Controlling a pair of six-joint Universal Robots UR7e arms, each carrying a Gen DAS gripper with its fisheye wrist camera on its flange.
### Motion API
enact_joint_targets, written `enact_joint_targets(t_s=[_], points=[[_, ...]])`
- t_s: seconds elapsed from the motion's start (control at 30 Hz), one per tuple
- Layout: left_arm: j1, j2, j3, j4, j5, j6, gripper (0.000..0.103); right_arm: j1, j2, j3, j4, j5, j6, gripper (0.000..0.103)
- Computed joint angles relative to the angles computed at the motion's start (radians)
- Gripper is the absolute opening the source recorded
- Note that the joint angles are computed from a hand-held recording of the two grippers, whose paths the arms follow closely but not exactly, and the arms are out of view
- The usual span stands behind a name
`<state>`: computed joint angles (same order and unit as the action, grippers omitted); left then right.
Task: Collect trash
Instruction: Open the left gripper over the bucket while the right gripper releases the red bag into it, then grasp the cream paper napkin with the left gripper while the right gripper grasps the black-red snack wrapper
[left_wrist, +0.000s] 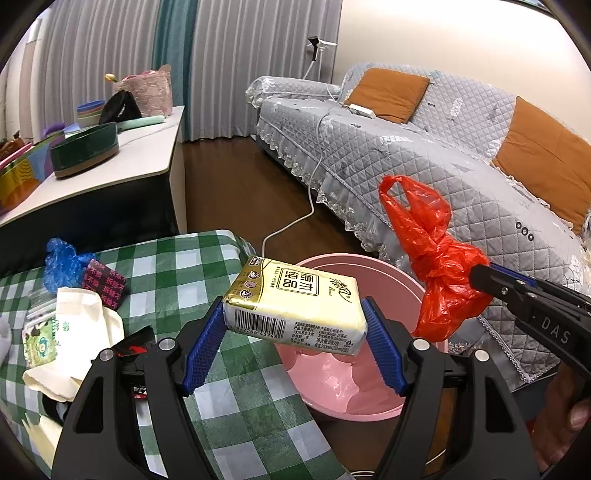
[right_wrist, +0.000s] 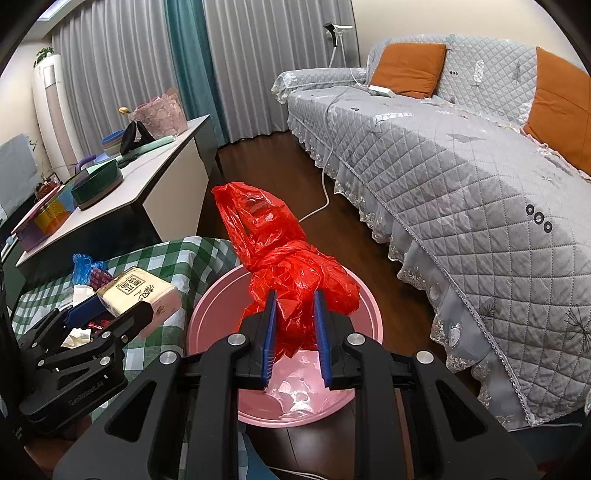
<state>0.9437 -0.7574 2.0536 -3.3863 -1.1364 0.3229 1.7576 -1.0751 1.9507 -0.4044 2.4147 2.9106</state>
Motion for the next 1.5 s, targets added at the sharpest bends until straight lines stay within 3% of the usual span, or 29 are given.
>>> enact_joint_targets(t_s=[0.03,0.1,0.17,0.63,1.0,1.3,1.5], points=[[0.001,0.000,-0.004,0.008,-0.004,0.001,0.071,0.001,0.001,0.000,-0.002,0.005,0.000,0.025],[-0.001,0.002,-0.014,0.027,-0.012,0.007,0.075,-0.002,0.002,-0.001,-0.002,0.011,0.002,0.044],[-0.004,0.001,-0.014,0.018,-0.011,0.013,0.082,0.000,0.001,0.003,-0.017,0.024,-0.004,0.052],[-0.007,-0.080,0.050,-0.001,0.011,-0.026,0.078,0.031,0.003,-0.008,-0.029,0.022,0.002,0.052],[-0.007,-0.277,0.162,-0.003,0.073,-0.013,0.075,0.112,0.059,-0.055,-0.052,-0.001,-0.022,0.052],[0.062,-0.440,0.226,-0.036,0.130,-0.008,0.072,0.162,0.131,-0.111,-0.041,-0.016,-0.034,0.050],[0.139,-0.431,0.256,-0.093,0.165,-0.045,0.070,0.171,0.194,-0.163,-0.005,-0.016,-0.042,0.049]])
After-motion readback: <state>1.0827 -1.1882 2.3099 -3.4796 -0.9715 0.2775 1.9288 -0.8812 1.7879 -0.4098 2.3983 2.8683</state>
